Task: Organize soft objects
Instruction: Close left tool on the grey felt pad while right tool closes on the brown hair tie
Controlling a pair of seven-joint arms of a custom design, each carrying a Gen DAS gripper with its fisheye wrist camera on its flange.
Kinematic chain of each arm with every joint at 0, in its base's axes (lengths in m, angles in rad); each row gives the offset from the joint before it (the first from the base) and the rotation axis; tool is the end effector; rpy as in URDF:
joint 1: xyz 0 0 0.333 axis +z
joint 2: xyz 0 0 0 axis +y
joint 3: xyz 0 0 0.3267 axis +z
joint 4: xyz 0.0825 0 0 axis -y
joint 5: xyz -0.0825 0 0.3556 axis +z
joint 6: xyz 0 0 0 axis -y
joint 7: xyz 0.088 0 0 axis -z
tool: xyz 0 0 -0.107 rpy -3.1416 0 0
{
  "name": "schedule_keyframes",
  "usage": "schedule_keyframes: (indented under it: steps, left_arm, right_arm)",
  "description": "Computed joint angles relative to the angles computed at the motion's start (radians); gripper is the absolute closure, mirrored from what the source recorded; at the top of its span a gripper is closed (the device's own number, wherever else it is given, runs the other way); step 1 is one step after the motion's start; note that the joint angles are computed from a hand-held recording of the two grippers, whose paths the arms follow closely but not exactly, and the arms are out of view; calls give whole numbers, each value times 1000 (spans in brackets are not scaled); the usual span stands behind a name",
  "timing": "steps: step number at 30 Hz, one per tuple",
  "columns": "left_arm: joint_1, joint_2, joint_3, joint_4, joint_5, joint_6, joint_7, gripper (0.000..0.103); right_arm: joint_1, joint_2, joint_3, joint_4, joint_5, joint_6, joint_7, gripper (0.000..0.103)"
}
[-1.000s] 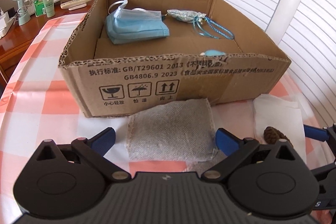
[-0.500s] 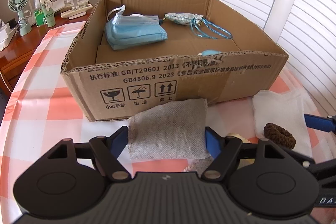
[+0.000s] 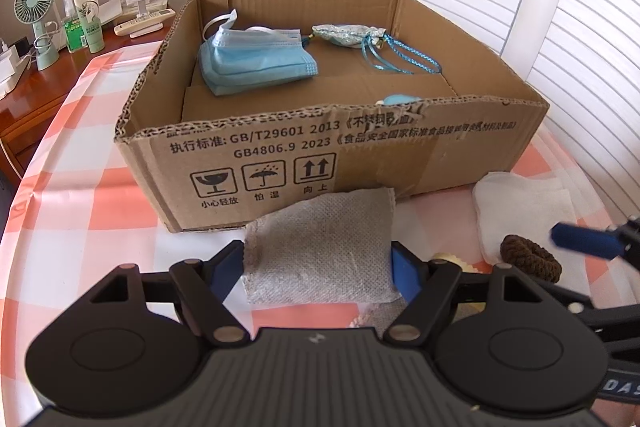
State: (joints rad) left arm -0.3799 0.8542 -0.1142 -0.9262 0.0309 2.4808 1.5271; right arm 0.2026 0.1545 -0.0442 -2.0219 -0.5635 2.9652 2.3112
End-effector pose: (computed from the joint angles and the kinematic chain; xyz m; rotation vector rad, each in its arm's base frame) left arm 0.7249 -0.3418 0.4691 -1.4905 2.2417 -0.8899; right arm 0.5895 0.1323 0.4868 -1.6686 1.7766 -0.7072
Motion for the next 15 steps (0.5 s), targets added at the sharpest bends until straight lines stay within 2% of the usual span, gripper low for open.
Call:
schedule_keyframes:
  steps: [2,6,10,15]
  left_arm:
    - [0,0,0,0,0,0,1,27]
    - [-1,0,1,-2,2,3,1,27]
    - [-2,0,1,-2,4,3,0,27]
    - [-1,-1,0,-4,3,4,2,27]
  right_arm:
    - [-18,4,25,-5,68,4,-52,40]
    - [-24,4,32,-11,120,16,-86,40]
    - [-61,10,70,-18,265,37,-181,41]
    - [-58,1,68,-29,328,44,-215,54]
